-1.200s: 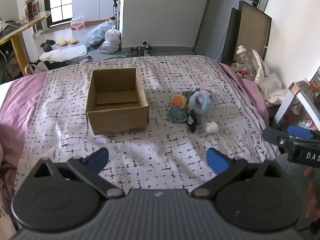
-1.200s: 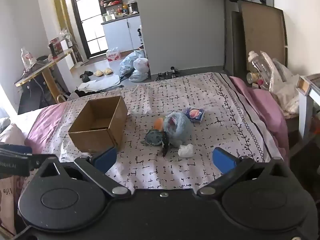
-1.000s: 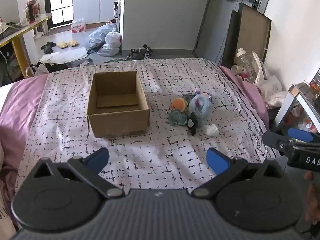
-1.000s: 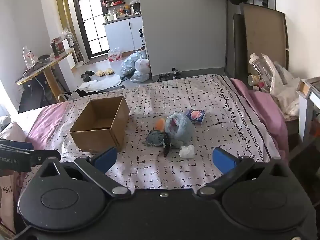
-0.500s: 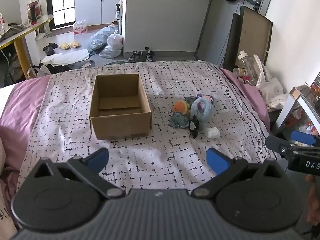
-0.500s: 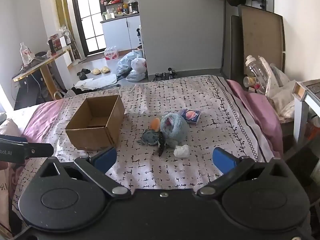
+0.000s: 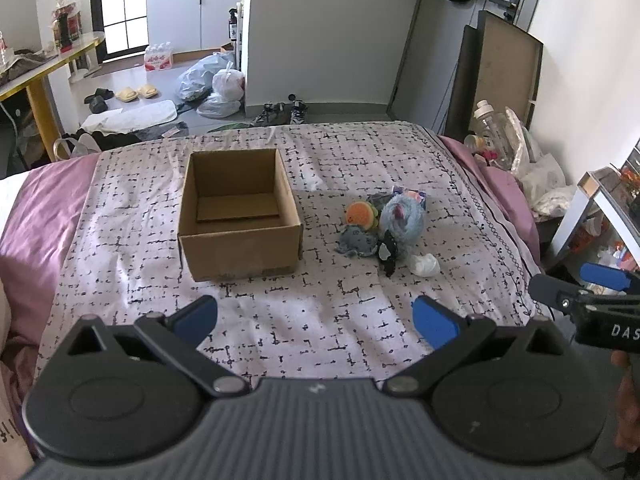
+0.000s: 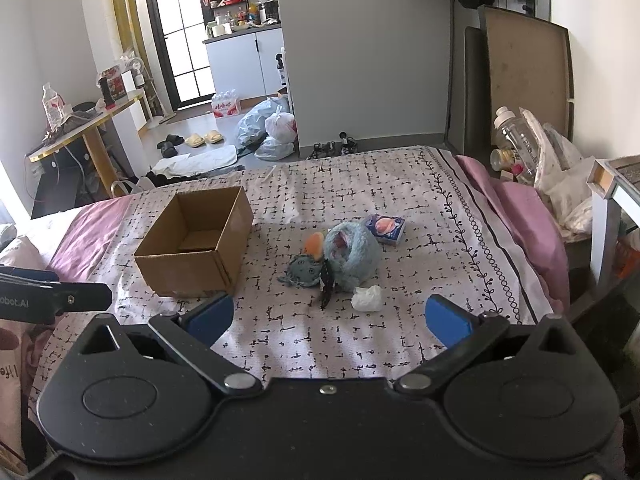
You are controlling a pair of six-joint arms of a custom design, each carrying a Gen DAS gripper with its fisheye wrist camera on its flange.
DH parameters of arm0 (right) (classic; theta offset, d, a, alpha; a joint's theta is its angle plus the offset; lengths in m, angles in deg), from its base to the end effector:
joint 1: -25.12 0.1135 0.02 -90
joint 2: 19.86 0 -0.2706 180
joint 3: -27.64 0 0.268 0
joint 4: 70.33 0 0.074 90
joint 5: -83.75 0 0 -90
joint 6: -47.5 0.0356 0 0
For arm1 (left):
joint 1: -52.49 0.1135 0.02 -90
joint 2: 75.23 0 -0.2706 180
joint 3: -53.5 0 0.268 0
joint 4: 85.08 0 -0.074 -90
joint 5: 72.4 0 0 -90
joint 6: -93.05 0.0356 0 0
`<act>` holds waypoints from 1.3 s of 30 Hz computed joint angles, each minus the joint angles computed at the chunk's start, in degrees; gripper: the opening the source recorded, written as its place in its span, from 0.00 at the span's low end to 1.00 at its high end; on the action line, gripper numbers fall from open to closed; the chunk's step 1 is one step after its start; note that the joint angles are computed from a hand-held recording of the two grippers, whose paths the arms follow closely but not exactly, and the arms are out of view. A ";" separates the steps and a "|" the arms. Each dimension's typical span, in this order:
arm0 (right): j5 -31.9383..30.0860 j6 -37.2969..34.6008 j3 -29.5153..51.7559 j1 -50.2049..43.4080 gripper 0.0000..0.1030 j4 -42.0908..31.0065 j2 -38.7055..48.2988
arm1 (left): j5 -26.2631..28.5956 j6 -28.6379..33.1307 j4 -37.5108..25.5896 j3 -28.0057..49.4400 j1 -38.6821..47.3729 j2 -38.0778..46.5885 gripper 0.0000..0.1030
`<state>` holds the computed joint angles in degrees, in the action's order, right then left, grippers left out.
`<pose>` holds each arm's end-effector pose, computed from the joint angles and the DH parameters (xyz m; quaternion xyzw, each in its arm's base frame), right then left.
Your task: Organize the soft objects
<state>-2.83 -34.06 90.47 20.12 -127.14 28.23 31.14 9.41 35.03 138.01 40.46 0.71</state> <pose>0.1789 -0.0178 0.3097 0.1189 0.9057 -0.0151 0.4066 0.2791 -0.0680 0.3311 0.1883 0.9187 -0.1274 0.3230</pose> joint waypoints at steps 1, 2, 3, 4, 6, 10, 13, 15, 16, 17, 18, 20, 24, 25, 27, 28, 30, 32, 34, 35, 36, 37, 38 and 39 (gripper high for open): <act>-0.10 0.02 0.01 -0.03 1.00 -0.05 -0.01 | -0.08 -0.04 0.32 -0.21 -0.10 -0.19 1.00; -0.24 -0.03 0.02 -0.10 1.00 -0.13 -0.07 | -0.12 -0.06 0.58 -0.37 -0.17 -0.38 1.00; -0.02 0.18 0.02 0.19 1.00 -0.17 -0.07 | -0.15 -0.09 0.84 -0.53 -0.23 -0.59 1.00; -0.02 0.14 -0.01 0.20 1.00 -0.13 -0.10 | -0.26 -0.20 1.17 -0.75 -0.32 -0.82 1.00; 0.02 -0.05 -0.04 0.34 1.00 -0.08 -0.12 | -0.30 -0.40 1.58 -0.98 -0.41 -1.06 1.00; 0.19 0.27 -0.23 0.26 1.00 0.00 -0.02 | -0.40 -0.48 1.49 -0.89 -0.50 -1.01 1.00; 0.46 0.57 -0.53 0.44 1.00 0.05 -0.07 | -0.33 -0.42 1.58 -0.94 -0.50 -1.04 1.00; 0.57 0.64 -0.61 0.52 1.00 0.00 -0.14 | -0.21 -0.31 1.74 -1.10 -0.40 -1.12 1.00; 0.65 0.62 -0.69 0.45 1.00 -0.04 -0.20 | -0.18 -0.35 1.80 -1.13 -0.41 -1.10 1.00; 0.62 0.53 -0.74 0.26 1.00 -0.03 -0.22 | -0.19 -0.37 1.79 -1.12 -0.43 -1.10 1.00; 0.59 0.53 -0.77 0.16 1.00 -0.01 -0.15 | -0.18 -0.40 1.81 -1.14 -0.43 -1.14 1.00; 0.49 0.51 -0.82 -0.10 1.00 -0.06 -0.14 | -0.18 -0.40 1.81 -1.14 -0.43 -1.14 1.00; 0.07 0.17 -0.81 -0.65 1.00 -0.02 -0.08 | 0.02 -0.19 1.46 -0.85 -0.40 -1.04 1.00; 0.06 0.19 -0.81 -0.68 1.00 0.02 -0.05 | 0.01 -0.20 1.53 -0.90 -0.39 -1.07 1.00; 0.05 0.31 -0.83 -0.65 1.00 -0.02 -0.08 | 0.03 -0.20 1.56 -0.83 -0.41 -1.10 1.00; 0.03 0.37 -0.87 -0.65 1.00 0.00 -0.12 | 0.05 -0.28 1.57 -0.79 -0.42 -1.09 1.00; 0.10 0.31 -0.85 -0.57 1.00 0.00 -0.08 | 0.37 -0.40 1.56 -0.73 -0.34 -1.03 1.00; 0.05 0.14 -0.84 -0.58 1.00 0.00 -0.14 | 0.62 -0.56 1.63 -0.70 -0.39 -0.95 1.00; -0.07 0.00 -0.93 -0.76 1.00 0.27 -0.17 | 0.65 -0.57 1.72 -0.77 -0.39 -1.00 1.00; -0.08 0.05 -0.90 -0.73 1.00 0.32 -0.12 | 0.71 -0.59 1.72 -0.77 -0.36 -0.99 1.00; -0.22 0.05 -1.00 -0.82 1.00 0.39 -0.16 | 0.71 -0.59 1.72 -0.77 -0.36 -0.99 1.00; -0.30 0.09 -1.07 -0.87 1.00 0.47 -0.11 | 0.62 -0.58 1.74 -0.76 -0.40 -0.99 1.00; -0.11 0.19 -0.95 -0.68 1.00 0.38 -0.05 | 0.61 -0.51 1.77 -0.80 -0.35 -1.10 1.00; -0.08 0.18 -0.93 -0.69 1.00 0.30 -0.06 | 0.59 -0.52 1.84 -0.79 -0.41 -1.09 1.00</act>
